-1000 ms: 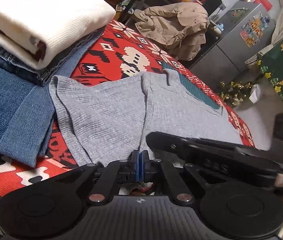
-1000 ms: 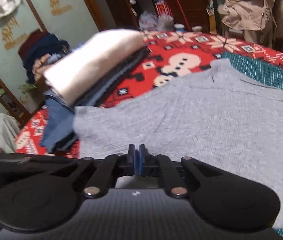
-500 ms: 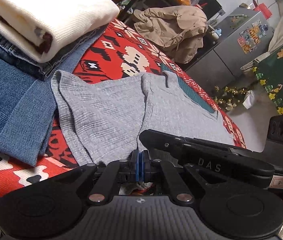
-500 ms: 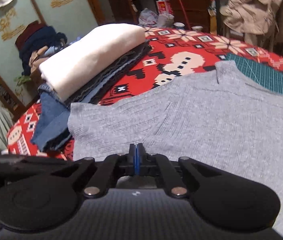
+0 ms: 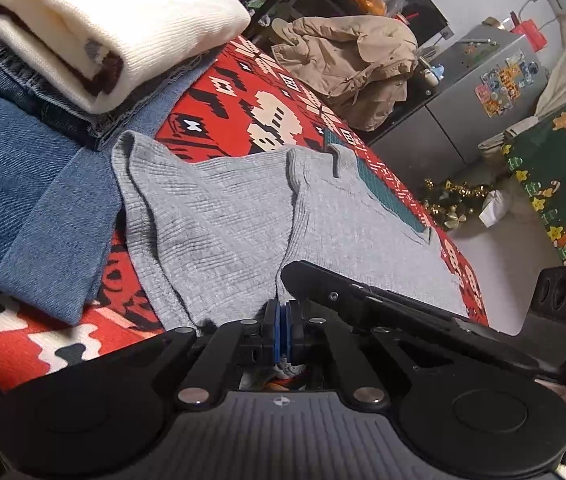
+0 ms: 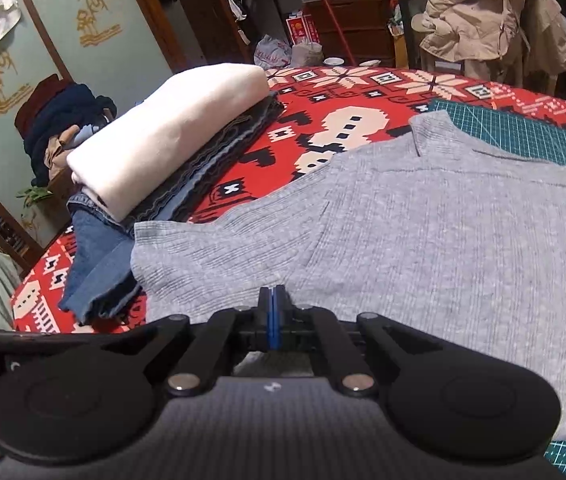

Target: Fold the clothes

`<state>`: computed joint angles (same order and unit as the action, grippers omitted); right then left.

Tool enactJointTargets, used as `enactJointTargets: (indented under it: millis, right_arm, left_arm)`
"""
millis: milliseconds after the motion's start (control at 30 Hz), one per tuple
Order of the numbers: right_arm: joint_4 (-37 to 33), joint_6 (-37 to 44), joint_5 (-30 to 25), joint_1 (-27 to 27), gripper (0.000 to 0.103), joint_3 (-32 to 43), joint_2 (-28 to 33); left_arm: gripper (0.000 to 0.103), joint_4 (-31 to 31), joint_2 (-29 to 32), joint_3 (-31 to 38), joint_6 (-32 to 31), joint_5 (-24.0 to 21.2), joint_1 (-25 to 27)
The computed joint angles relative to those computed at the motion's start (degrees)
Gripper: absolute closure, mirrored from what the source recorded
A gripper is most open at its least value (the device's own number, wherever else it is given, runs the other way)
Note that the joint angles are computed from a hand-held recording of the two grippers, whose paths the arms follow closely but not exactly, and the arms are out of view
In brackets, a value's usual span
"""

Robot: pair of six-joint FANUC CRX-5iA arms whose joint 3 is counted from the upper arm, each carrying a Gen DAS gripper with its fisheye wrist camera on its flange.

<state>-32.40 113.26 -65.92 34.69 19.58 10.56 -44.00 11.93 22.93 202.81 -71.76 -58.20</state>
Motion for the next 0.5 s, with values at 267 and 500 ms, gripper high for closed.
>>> enactJointTargets:
  millis: [267,500]
  right_arm:
    - [-3.0,-3.6,-3.4,-2.0,0.103,2.9,2.0]
    - [-3.6,-5.3,-4.6,-2.4,0.103,4.0,2.7]
  left_arm:
    - [0.099,-2.9,-1.4,-0.4,2.0,-1.0,-2.4]
    - [0.098,2.5,3.2,5.5,-11.7,-3.8,-0.7]
